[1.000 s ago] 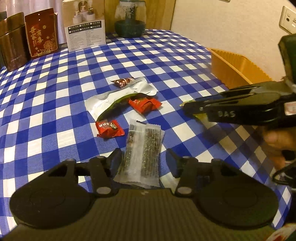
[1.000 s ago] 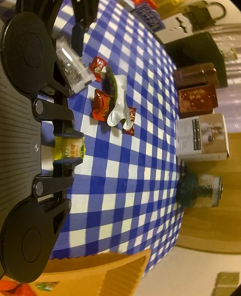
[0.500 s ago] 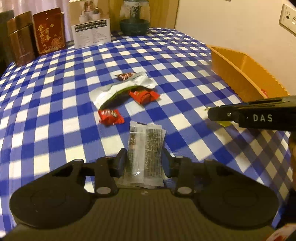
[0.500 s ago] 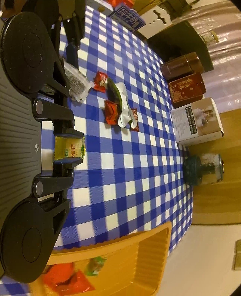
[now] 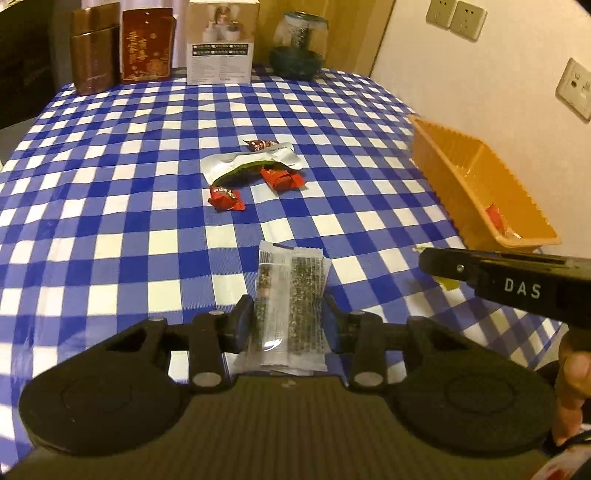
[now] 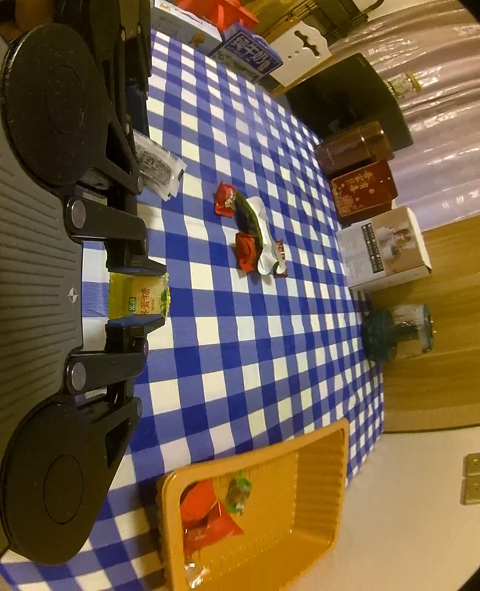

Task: Organize snacks
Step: 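Carry the seed packet and yellow candy over the orange tray with both tools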

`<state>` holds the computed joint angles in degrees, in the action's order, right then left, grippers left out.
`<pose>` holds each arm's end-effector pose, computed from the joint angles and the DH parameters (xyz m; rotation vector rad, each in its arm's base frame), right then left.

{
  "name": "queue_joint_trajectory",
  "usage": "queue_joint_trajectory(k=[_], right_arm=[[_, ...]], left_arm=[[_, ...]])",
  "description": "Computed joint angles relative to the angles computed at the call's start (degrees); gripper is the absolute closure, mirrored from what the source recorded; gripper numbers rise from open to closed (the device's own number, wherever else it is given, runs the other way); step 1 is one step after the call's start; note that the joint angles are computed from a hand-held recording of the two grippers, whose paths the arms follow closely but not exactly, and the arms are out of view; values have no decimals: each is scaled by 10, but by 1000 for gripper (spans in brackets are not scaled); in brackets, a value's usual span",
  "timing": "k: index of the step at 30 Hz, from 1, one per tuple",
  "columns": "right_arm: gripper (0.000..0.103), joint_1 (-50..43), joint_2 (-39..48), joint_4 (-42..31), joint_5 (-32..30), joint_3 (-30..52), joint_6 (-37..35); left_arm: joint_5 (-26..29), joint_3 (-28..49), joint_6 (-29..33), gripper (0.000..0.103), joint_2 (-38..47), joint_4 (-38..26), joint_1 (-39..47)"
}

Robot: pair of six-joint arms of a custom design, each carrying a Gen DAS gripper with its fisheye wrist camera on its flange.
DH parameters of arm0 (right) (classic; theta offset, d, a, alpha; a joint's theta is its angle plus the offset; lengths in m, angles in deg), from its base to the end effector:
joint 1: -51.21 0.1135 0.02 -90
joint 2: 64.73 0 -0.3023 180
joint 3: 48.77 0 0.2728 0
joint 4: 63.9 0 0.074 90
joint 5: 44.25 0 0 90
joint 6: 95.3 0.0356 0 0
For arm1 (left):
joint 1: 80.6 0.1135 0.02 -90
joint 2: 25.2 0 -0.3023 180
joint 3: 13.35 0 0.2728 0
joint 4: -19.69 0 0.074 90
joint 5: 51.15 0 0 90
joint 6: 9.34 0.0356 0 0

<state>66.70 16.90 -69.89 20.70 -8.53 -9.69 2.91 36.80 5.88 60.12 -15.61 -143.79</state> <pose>0.2394 0.0820 0.1540 -0.6126 2.3034 0.6146 0.1326 -0.2161 0.1608 -0.3816 2.4118 -0.1081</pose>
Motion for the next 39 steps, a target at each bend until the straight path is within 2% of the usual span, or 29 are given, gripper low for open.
queue_joint_trajectory(k=[8, 17, 29, 39], right_arm=[[81, -21, -110, -67, -20, -23, -15], [81, -58, -172, -118, -45, -33, -38], [81, -153, -185, -160, -87, -23, -78], [81, -260, -133, -163, -117, 16, -117]], left_arm=[[-35, 59, -61, 67, -4, -101, -54], [-56, 106, -83, 67, 5, -151, -84], [-55, 155, -32, 67, 34, -128, -75], [-28, 219, 63, 68, 91, -57, -40]])
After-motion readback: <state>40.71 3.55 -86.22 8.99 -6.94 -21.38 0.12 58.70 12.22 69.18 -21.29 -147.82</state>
